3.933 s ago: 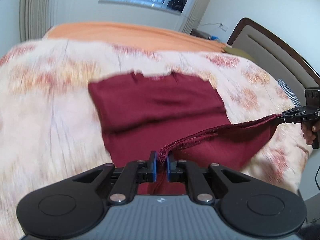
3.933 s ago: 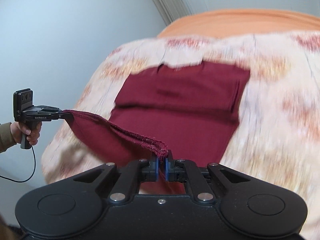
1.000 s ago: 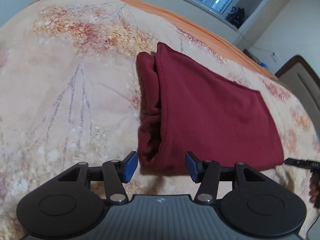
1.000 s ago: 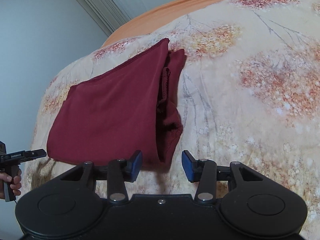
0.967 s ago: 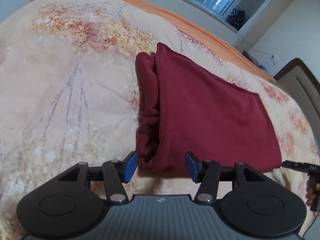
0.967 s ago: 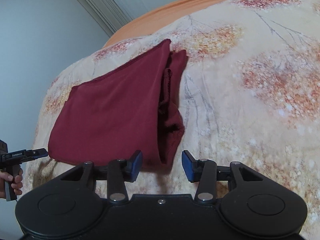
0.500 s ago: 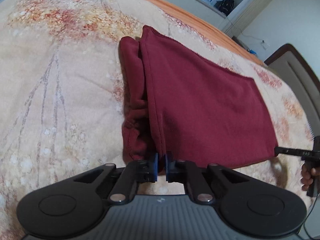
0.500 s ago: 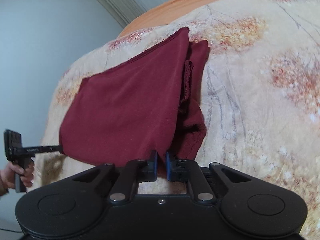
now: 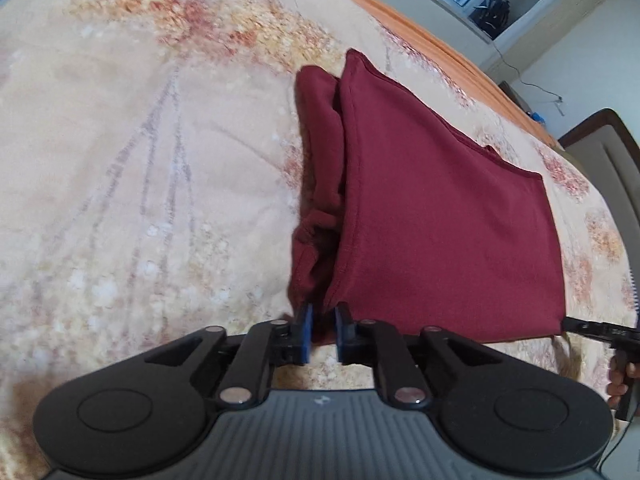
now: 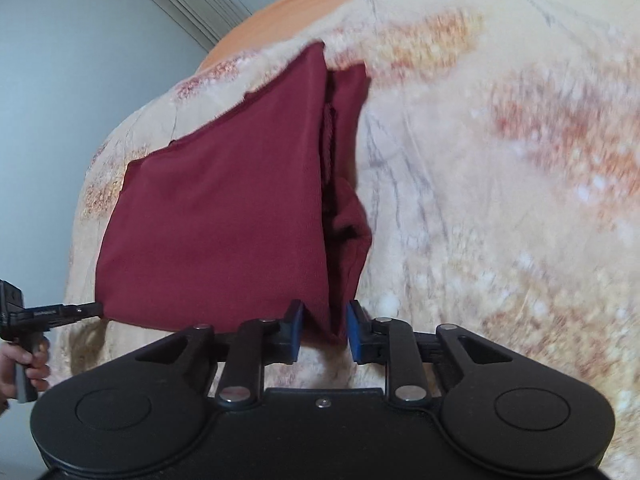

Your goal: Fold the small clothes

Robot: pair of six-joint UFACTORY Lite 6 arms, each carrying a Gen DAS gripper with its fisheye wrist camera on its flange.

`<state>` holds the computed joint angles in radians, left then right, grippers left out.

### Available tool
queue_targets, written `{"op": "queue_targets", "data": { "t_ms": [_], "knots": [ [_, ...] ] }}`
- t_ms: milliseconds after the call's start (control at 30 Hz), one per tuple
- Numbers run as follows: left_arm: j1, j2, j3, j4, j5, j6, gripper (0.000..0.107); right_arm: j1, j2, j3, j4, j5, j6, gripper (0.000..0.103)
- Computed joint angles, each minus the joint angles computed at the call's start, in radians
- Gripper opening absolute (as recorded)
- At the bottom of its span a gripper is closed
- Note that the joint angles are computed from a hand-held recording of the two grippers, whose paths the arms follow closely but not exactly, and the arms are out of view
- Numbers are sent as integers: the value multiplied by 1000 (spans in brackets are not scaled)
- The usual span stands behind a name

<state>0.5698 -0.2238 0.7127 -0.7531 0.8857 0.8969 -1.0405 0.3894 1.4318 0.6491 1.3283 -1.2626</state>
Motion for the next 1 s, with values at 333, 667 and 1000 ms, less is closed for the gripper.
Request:
{"op": "queue_targets", "data": {
  "t_ms": [333,667,1000],
  "knots": [
    [-404,-51,79,-66,-177,-48,35,308,-156,-80,222,-26,-163,30],
    [-505,170,62,-173,-314,0,35,820,249,316,130,-181,-54,26],
    [-507,156,117,-239,-277,70,35,770,219,334,207,-302,-98,28]
  ]
}}
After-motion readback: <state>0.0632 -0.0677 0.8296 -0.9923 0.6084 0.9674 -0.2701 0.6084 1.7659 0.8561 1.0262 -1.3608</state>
